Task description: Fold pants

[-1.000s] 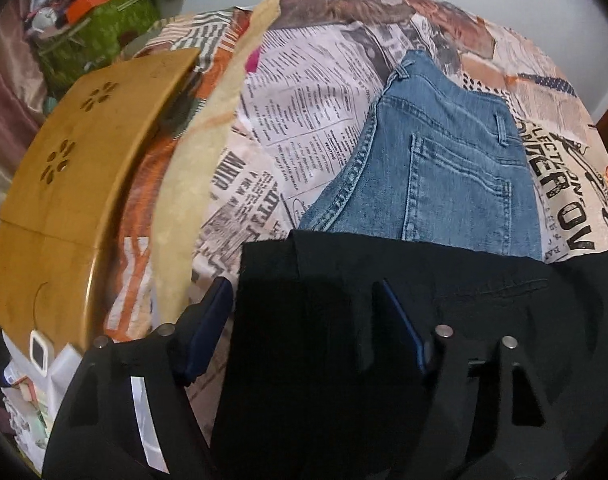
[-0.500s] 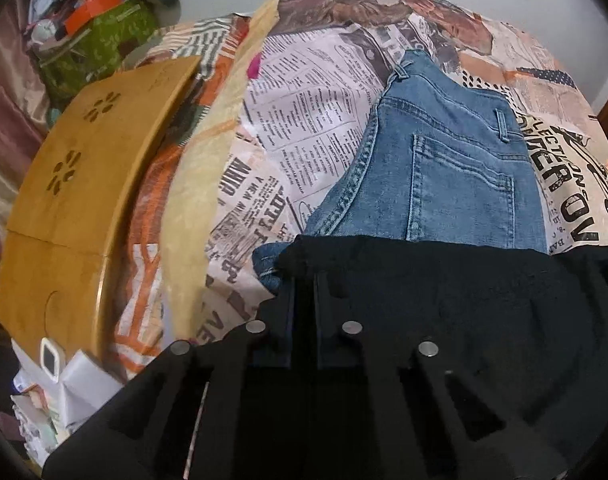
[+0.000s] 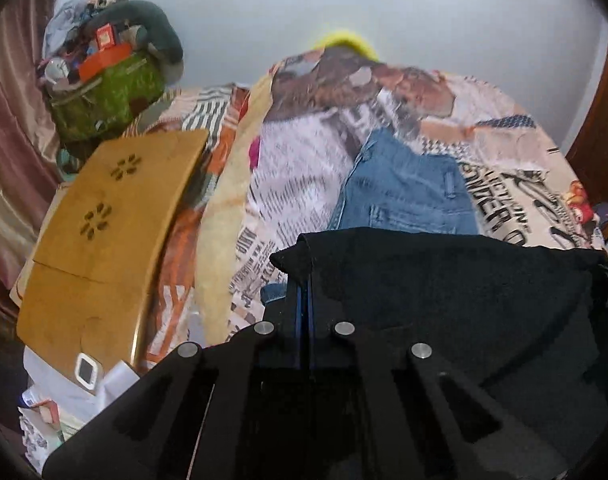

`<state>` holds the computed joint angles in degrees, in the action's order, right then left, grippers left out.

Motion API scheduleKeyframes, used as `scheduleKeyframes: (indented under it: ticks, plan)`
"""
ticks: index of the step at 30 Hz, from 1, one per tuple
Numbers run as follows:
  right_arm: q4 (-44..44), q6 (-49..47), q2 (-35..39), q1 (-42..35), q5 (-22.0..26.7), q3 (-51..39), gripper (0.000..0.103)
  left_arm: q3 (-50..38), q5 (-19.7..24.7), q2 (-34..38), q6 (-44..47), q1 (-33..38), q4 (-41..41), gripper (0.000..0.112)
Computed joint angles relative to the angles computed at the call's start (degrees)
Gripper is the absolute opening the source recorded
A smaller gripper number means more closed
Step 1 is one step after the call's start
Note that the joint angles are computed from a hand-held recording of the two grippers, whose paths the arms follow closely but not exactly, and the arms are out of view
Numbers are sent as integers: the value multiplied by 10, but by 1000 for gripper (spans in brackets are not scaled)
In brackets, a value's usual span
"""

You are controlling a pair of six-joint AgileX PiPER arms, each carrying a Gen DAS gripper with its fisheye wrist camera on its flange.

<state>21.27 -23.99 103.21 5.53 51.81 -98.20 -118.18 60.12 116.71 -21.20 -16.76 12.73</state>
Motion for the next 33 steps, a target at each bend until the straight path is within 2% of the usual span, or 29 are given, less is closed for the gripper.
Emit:
scheduleKeyframes:
  ticks: [4,11,19,25,33]
  plan:
    - [25,-2,-43,-5,21,17,5,70,-22,-61,-15,-3,-4,1]
    - [22,-9,-155,6,32,112,5,242,-66,-194,-66,-25,27,1]
    - [6,11,-263,30,34,216,5,387,-72,-319,-114,-60,67,1]
    - [-16,41,-325,59,28,296,6,482,-70,-378,-180,-99,110,1]
    - [-18,69,-371,75,32,368,6,600,-84,-446,-204,-106,68,1]
